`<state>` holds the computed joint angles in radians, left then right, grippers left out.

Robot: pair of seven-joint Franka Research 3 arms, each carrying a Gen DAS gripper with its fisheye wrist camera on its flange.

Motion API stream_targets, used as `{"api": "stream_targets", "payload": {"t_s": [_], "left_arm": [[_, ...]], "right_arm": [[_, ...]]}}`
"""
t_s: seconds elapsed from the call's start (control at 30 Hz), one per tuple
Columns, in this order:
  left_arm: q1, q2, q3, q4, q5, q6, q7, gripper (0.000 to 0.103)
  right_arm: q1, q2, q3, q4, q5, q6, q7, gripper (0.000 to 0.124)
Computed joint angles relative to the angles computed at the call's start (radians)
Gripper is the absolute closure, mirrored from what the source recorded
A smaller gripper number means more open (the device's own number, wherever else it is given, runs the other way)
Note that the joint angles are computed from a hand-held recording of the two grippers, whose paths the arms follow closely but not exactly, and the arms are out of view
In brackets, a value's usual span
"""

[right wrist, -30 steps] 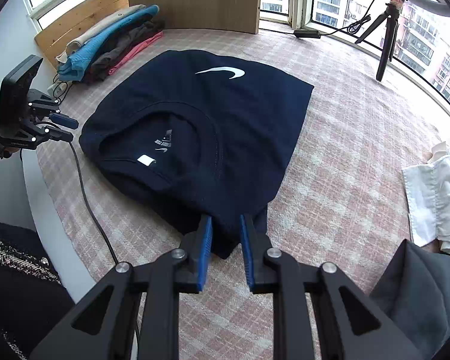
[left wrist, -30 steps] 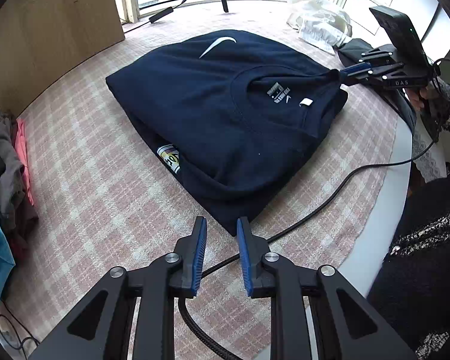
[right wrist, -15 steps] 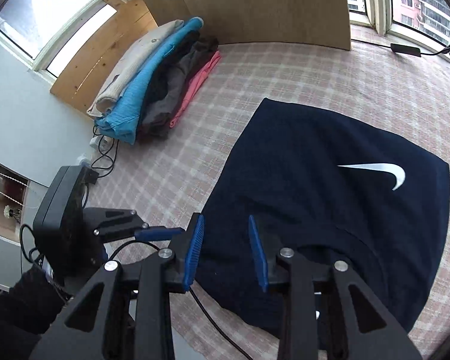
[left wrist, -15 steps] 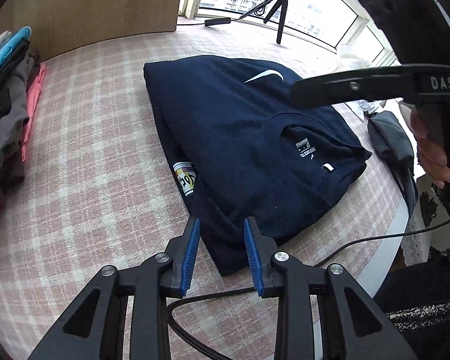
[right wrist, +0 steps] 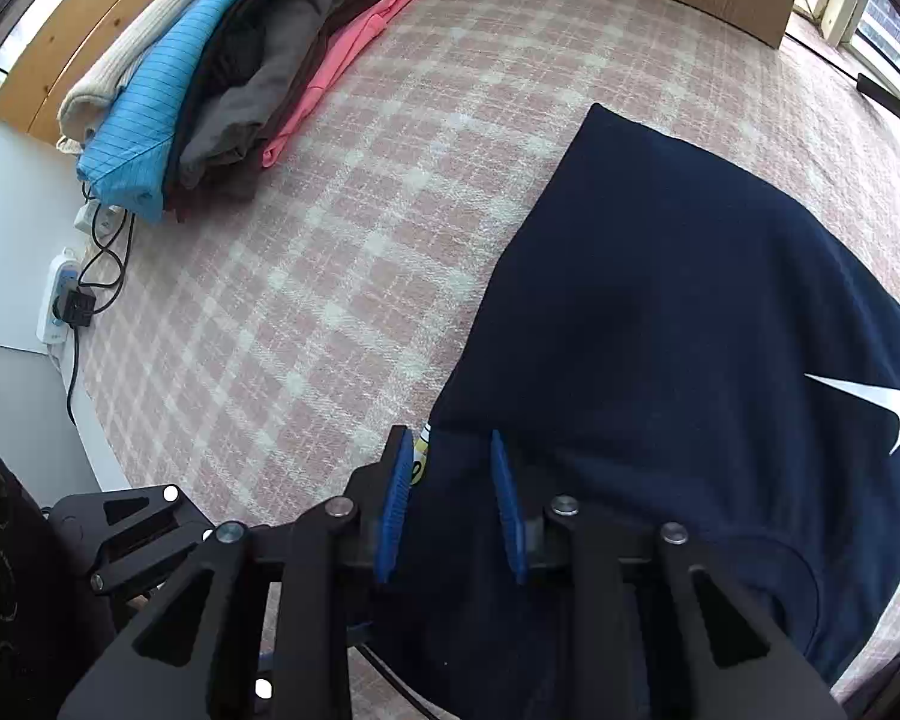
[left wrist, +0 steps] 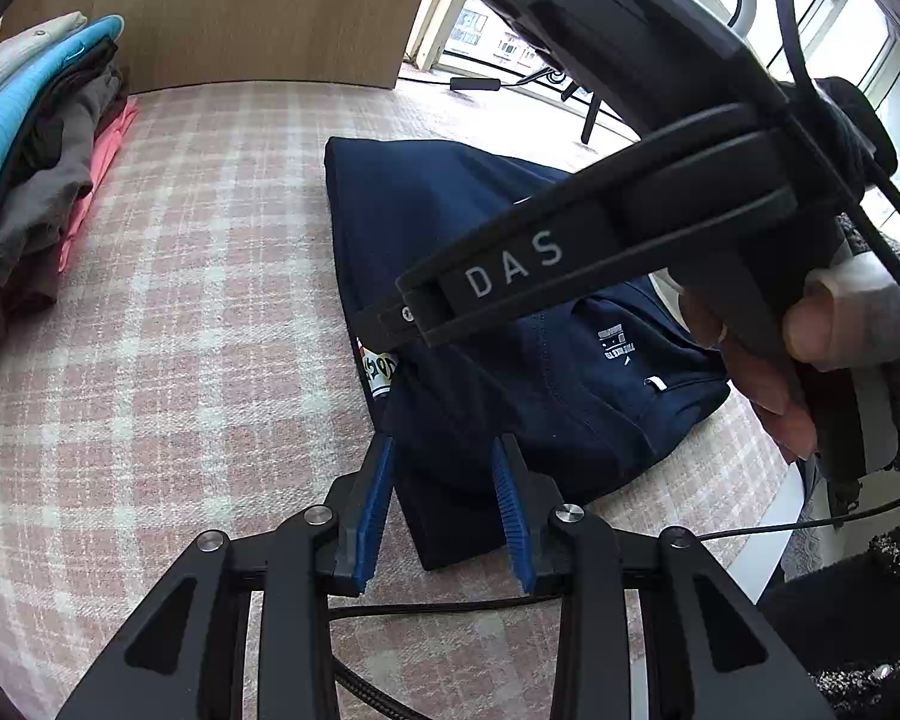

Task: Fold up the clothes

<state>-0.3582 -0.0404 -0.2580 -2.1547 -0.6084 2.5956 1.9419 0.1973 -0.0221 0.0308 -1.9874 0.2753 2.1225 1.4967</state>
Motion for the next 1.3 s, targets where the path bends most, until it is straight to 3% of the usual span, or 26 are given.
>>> {"api": "stream_targets", "payload": {"t_s": [0.07, 0.3, 0.37, 0.4, 0.5, 0.67, 0.8, 1.2, 1.3], "left_arm": [[0.000, 0.006, -0.004, 0.006, 0.045, 0.007, -0.023, 0.071], [0.008, 0.048, -0.013, 0.059, 0.084, -0.012, -0.041, 0.074], [0.013, 0.070, -0.018, 0.087, 0.112, -0.035, -0.046, 0.083], [0.017, 0.078, -0.020, 0.099, 0.106, -0.050, -0.038, 0.093], [0.034, 0.090, -0.027, 0.115, 0.070, -0.078, -0.015, 0.099], [0.047, 0.072, -0.025, 0.099, 0.045, -0.100, -0.018, 0.098], [0.044, 0.058, -0.022, 0.080, 0.072, -0.076, -0.040, 0.086], [0.046, 0.080, -0.027, 0.086, 0.049, -0.076, 0.011, 0.085], [0.050, 0.085, -0.027, 0.084, 0.037, -0.073, 0.013, 0.085]], "right_arm": [[-0.002, -0.007, -0.002, -0.015, 0.013, 0.009, -0.027, 0.114], [-0.020, -0.048, -0.021, -0.055, 0.139, 0.023, -0.078, 0.119], [-0.023, -0.057, -0.021, -0.056, 0.148, 0.026, -0.079, 0.120], [-0.023, -0.061, -0.020, -0.052, 0.154, 0.026, -0.082, 0.120], [-0.020, -0.079, -0.017, -0.061, 0.169, 0.044, -0.087, 0.120], [-0.022, -0.067, -0.019, -0.036, 0.169, 0.004, -0.069, 0.119], [-0.018, -0.034, -0.011, -0.004, 0.150, -0.043, -0.034, 0.117], [0.004, 0.028, 0.003, 0.070, 0.087, -0.139, 0.038, 0.102], [0.013, 0.025, 0.009, 0.065, 0.046, -0.112, 0.041, 0.102]]}}
